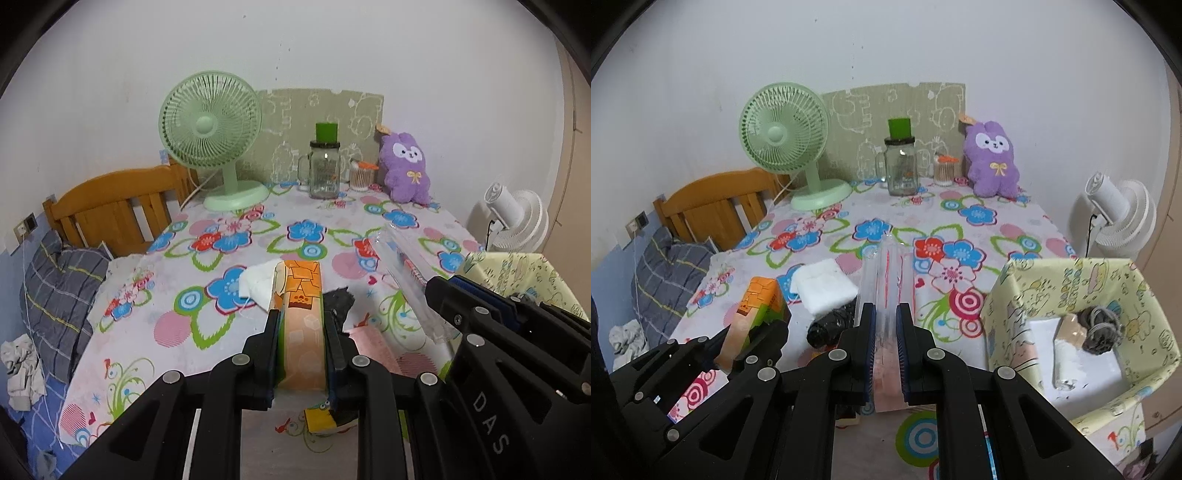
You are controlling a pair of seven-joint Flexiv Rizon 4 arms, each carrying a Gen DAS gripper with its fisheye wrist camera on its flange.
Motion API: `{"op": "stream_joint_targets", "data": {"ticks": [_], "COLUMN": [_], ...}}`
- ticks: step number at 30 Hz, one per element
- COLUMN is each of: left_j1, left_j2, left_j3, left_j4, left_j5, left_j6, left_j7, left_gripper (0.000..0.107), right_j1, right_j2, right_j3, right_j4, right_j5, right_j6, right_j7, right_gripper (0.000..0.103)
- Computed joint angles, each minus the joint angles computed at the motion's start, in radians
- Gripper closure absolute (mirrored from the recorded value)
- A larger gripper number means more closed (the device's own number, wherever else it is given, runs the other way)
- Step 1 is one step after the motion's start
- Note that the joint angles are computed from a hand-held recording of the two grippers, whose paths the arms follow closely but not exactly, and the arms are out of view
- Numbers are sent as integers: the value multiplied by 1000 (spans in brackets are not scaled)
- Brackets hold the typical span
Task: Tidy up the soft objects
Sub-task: 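Lift and carry the tissue box and pink packet toward the yellow-green box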
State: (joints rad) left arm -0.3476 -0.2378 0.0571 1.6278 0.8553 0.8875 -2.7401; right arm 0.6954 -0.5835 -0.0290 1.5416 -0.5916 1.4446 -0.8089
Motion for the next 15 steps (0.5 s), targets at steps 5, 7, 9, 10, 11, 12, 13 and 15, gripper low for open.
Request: {"op": "stream_joint_targets", "data": {"ticks": [5,7,9,10,11,12,13,15], "left_j1": [-7,-9,-10,-12,-14,-16,-18,-22], "left_j2": [10,13,16,16,17,16,16,15], "left_j3": [-6,-9,-12,-14,-16,-18,-20,-23], "left_j4": [-11,-16,-20,-24,-27,-32,-37,-46], "left_j5": [12,16,17,19,22,25,27,30], "left_j6": [-16,-20,-23,-26,-31,-37,-41,-47], "left_j7": [-3,-5,-6,-6,-7,-9,-9,-11], "left_gripper": [89,89,89,89,89,89,89,89], "right_j1": [3,-3,-1,-2,-5,-11,-14,-16], "right_j2": [18,24,32,34,37,40,44,51], "right_j3": [-13,-8,-15,-16,-13,-6,-4,-6], "right_j4": [11,14,20,21,22,23,25,31], "right_j5": [-8,-7,-12,-13,-13,-10,-9,-10], "right_j6": [16,18,24,26,27,27,29,33], "right_j7": [9,5,7,7,4,-1,-4,-5], "right_gripper": [89,89,89,89,89,89,89,89]}}
